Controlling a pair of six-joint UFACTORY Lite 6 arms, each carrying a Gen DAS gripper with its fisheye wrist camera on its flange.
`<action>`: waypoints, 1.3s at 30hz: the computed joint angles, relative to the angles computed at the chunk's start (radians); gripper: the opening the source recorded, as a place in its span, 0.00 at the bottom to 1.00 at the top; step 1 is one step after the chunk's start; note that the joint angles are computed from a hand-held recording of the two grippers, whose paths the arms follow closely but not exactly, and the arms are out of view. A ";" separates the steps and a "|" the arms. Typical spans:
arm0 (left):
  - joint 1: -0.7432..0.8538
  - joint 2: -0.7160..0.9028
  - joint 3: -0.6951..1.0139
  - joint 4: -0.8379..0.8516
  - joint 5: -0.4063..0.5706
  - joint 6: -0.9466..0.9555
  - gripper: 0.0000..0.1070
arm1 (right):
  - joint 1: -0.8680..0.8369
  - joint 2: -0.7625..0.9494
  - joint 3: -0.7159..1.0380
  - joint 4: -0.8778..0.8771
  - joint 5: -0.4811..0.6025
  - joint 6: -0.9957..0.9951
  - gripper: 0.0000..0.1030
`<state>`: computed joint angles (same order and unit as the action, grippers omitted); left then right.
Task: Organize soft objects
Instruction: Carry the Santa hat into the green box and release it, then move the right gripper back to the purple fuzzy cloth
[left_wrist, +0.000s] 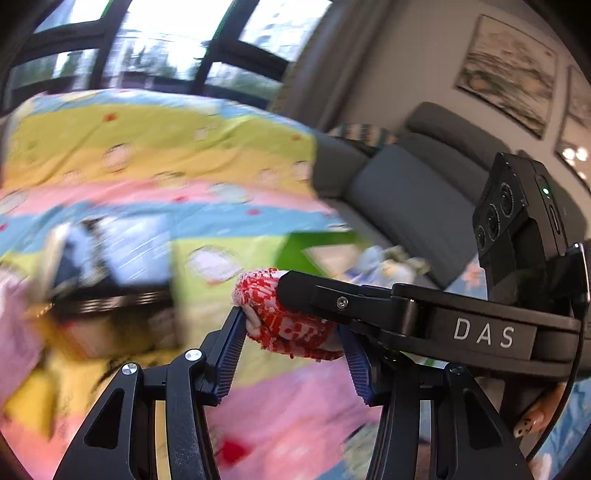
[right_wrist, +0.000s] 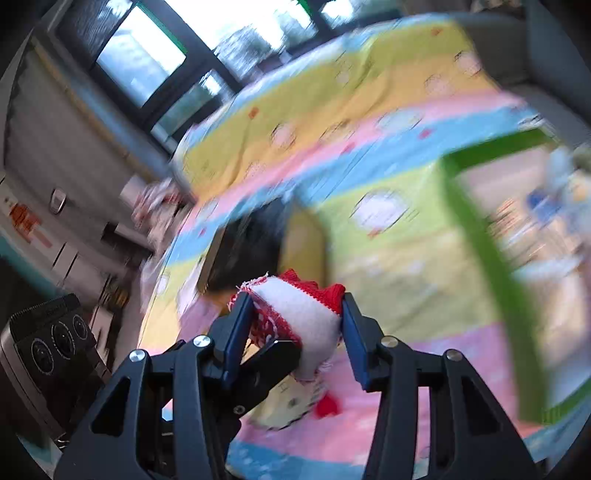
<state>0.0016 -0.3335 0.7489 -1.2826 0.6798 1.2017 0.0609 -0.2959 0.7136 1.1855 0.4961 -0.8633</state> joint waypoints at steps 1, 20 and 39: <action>-0.041 0.038 0.040 -0.023 -0.015 0.006 0.49 | -0.042 -0.012 0.022 -0.051 0.004 0.031 0.46; -0.413 0.734 0.605 -0.044 -0.180 -0.069 0.49 | -0.448 0.442 0.334 -0.008 0.040 -0.126 0.46; -0.376 0.373 0.307 -0.079 -0.212 -0.030 0.72 | -0.480 0.232 0.146 0.117 -0.043 -0.225 0.73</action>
<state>-0.3742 0.0396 1.0564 -1.3617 0.4676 1.1714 -0.4187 -0.0635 0.8601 1.3027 0.4534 -1.0883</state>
